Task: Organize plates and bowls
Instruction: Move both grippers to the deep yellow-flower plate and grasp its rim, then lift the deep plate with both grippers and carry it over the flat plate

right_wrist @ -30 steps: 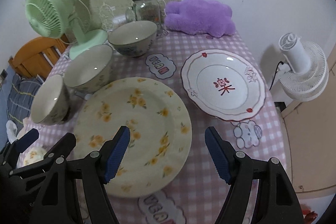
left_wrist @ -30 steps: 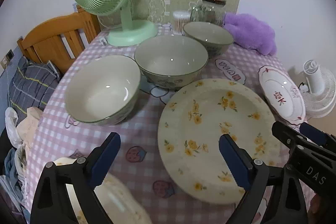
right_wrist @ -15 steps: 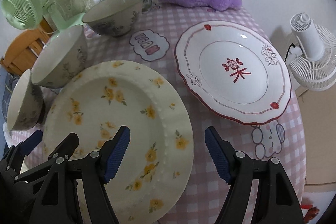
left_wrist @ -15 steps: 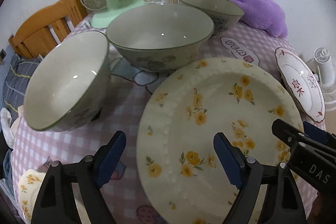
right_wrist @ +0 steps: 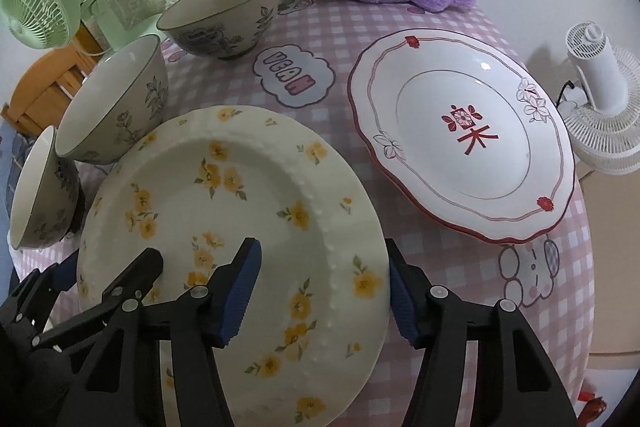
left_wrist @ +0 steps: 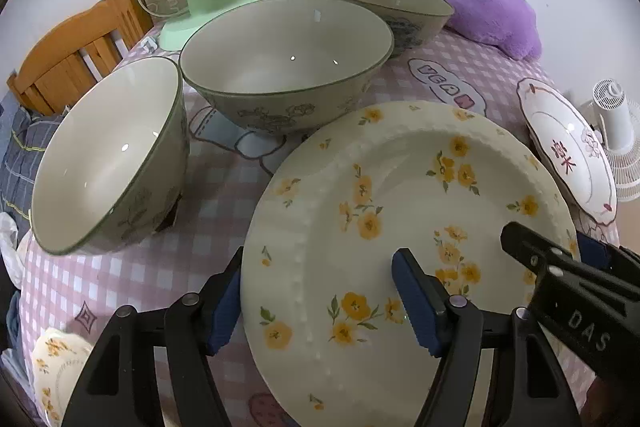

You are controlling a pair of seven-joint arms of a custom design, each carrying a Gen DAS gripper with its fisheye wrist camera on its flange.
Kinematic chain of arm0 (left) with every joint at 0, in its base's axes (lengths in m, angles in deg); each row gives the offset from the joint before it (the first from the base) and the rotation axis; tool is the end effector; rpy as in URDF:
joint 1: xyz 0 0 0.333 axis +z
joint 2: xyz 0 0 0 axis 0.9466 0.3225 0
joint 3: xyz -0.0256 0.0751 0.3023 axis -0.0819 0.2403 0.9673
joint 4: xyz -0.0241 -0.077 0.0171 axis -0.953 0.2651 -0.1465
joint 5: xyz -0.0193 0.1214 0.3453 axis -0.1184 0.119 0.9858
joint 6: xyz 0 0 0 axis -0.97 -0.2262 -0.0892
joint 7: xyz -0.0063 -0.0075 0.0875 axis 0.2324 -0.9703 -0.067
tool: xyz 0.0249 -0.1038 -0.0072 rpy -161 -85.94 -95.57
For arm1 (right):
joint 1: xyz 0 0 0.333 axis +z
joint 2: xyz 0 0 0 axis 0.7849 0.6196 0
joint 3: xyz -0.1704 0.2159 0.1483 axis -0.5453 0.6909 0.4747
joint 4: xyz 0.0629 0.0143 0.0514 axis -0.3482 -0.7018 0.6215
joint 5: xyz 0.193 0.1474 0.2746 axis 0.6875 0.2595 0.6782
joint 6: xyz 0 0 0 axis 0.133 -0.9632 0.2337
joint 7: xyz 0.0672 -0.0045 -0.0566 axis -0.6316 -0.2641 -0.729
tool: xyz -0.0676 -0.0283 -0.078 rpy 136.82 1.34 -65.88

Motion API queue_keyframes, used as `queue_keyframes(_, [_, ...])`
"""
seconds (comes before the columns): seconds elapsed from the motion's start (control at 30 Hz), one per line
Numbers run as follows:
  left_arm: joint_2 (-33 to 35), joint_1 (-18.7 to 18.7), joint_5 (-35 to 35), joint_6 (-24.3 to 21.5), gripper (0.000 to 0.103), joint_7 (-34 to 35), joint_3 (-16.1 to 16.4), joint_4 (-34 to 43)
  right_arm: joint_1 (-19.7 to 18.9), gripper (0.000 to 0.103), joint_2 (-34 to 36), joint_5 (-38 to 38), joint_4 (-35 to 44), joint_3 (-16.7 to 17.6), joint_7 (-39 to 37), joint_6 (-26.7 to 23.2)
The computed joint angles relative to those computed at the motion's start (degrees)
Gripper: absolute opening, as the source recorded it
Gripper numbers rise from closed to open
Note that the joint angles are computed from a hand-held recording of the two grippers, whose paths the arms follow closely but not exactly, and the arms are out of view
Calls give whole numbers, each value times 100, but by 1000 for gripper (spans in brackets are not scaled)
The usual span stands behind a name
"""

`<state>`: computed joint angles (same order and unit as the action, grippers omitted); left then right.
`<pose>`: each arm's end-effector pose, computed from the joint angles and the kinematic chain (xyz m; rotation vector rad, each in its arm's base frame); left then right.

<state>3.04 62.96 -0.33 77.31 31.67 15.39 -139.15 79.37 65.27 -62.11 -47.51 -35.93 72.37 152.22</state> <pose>0.3859 -0.2255 0.3835 -2.1113 1.7764 -0.4513 0.4224 0.3318 0.3852 -2.0239 1.8445 -0.3191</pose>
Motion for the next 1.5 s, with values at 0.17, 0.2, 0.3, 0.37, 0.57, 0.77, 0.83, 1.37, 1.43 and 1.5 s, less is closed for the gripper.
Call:
queue_keyframes(0.17, [-122,-129,-178,-82,72,44,-67,-91,-7,63,-157,10,-150,5,224,-83])
queue_keyframes(0.2, [-154,-172,-242,-85,72,103,-70,-120,-7,63,-222,9,-218,16,230,-110])
queue_keyframes(0.3, [-241,-280,-488,-112,72,308,-75,-188,-13,63,-431,122,-435,50,194,-167])
queue_keyframes(0.37, [-309,-319,-554,-175,72,391,-130,-223,-9,63,-593,187,-607,79,201,-209])
queue_keyframes(0.57, [-495,-504,-944,-304,72,797,-166,-342,0,63,-981,269,-1032,158,233,-264])
queue_keyframes(0.77, [-413,-306,-701,-274,75,724,-329,-271,-7,63,-1104,188,-1190,206,257,-250])
queue_keyframes(0.83, [-368,-291,-662,-250,81,747,-289,-254,-15,63,-1046,273,-1185,167,191,-158])
queue_keyframes(1.37, [-330,-419,-877,-345,71,723,-190,-159,-50,63,-842,57,-861,151,-11,-367])
queue_keyframes(1.43, [-355,-465,-950,-361,71,764,-198,-162,-44,63,-915,102,-918,149,-15,-396])
queue_keyframes(1.5, [-357,-507,-1020,-363,71,782,-219,-155,-43,63,-999,141,-989,149,-15,-426])
